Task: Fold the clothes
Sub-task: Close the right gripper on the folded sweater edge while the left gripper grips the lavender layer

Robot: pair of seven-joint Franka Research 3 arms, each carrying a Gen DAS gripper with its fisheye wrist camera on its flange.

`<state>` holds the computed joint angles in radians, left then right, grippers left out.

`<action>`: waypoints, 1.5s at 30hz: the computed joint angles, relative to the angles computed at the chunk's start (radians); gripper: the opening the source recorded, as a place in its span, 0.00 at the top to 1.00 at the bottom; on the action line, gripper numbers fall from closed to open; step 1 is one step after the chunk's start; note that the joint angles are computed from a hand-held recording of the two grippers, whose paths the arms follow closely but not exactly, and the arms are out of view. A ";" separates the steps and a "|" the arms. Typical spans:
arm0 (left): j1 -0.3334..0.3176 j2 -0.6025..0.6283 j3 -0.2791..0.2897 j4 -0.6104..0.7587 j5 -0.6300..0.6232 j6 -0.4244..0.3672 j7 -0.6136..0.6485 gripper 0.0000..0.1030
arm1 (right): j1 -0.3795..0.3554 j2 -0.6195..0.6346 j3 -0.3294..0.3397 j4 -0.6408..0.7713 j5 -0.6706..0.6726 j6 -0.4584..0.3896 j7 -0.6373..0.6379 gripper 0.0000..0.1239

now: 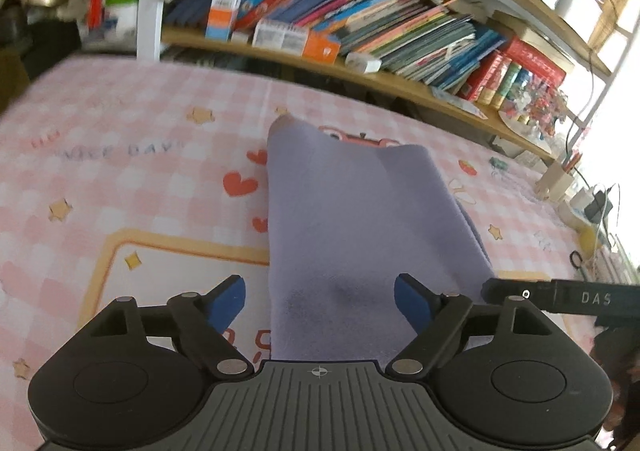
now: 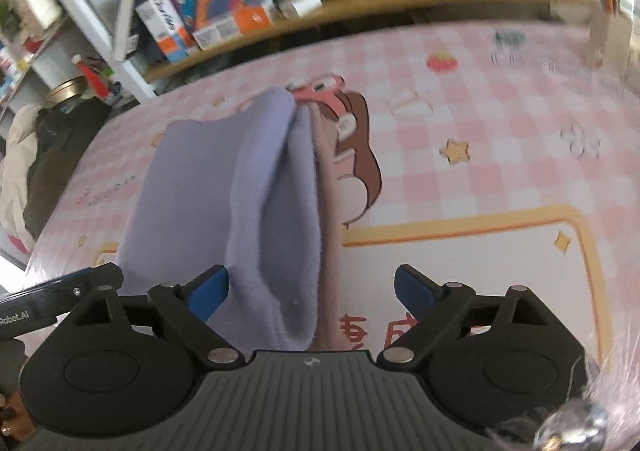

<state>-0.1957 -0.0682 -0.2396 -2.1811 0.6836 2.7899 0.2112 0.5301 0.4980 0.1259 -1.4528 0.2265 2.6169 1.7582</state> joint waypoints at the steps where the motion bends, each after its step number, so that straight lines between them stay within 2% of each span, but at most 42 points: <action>1: 0.000 0.008 0.009 -0.003 -0.043 0.018 0.028 0.18 | -0.010 0.014 0.009 0.021 0.018 -0.023 -0.002 0.27; 5: 0.007 0.045 0.036 -0.010 -0.204 0.098 0.134 0.20 | -0.052 0.088 0.051 0.125 0.120 -0.108 -0.019 0.27; 8: 0.010 0.074 0.042 -0.009 -0.360 0.143 0.248 0.21 | -0.052 0.121 0.054 0.172 0.147 -0.113 -0.026 0.29; 10: 0.013 0.092 0.039 -0.008 -0.462 0.171 0.328 0.21 | -0.056 0.145 0.062 0.207 0.166 -0.128 -0.035 0.36; 12: 0.017 0.106 0.028 -0.003 -0.570 0.192 0.415 0.27 | -0.059 0.163 0.068 0.233 0.185 -0.139 -0.045 0.53; 13: 0.020 0.114 0.020 0.000 -0.628 0.202 0.461 0.32 | -0.056 0.169 0.067 0.242 0.189 -0.143 -0.043 0.54; 15: 0.013 0.125 0.025 0.014 -0.613 0.191 0.447 0.34 | -0.049 0.177 0.060 0.258 0.186 -0.152 -0.039 0.60; 17: -0.001 0.128 0.040 0.030 -0.524 0.166 0.391 0.39 | -0.039 0.177 0.050 0.259 0.173 -0.149 -0.037 0.67; 18: -0.006 0.128 0.045 0.039 -0.479 0.152 0.365 0.41 | -0.032 0.168 0.046 0.248 0.161 -0.130 -0.051 0.72; 20: -0.017 0.123 0.054 0.055 -0.370 0.124 0.309 0.52 | 0.001 0.146 0.021 0.217 0.100 -0.079 -0.079 0.77; 21: -0.024 0.121 0.057 0.066 -0.306 0.105 0.275 0.54 | 0.022 0.127 0.007 0.188 0.056 -0.038 -0.105 0.78; 23: -0.034 0.117 0.056 0.089 -0.194 0.062 0.228 0.55 | 0.066 0.093 -0.023 0.138 -0.039 0.041 -0.151 0.79; 25: -0.032 0.115 0.049 0.096 -0.178 0.043 0.241 0.55 | 0.070 0.077 -0.019 0.109 -0.059 0.070 -0.166 0.79; 28: -0.013 0.110 0.040 0.068 -0.303 0.077 0.313 0.53 | 0.043 0.088 -0.002 0.125 -0.011 0.018 -0.117 0.79; 29: -0.010 0.109 0.038 0.064 -0.329 0.083 0.325 0.49 | 0.028 0.093 0.008 0.131 0.016 0.003 -0.099 0.78; 36: -0.010 0.116 0.036 0.061 -0.374 0.088 0.334 0.43 | -0.007 0.101 0.029 0.140 0.096 -0.043 -0.025 0.71; 43: 0.006 0.126 0.023 0.020 -0.558 0.172 0.395 0.39 | -0.033 0.133 0.050 0.177 0.152 -0.091 -0.015 0.62; 45: 0.003 0.129 0.026 0.016 -0.570 0.188 0.380 0.38 | -0.036 0.139 0.054 0.186 0.157 -0.096 -0.029 0.59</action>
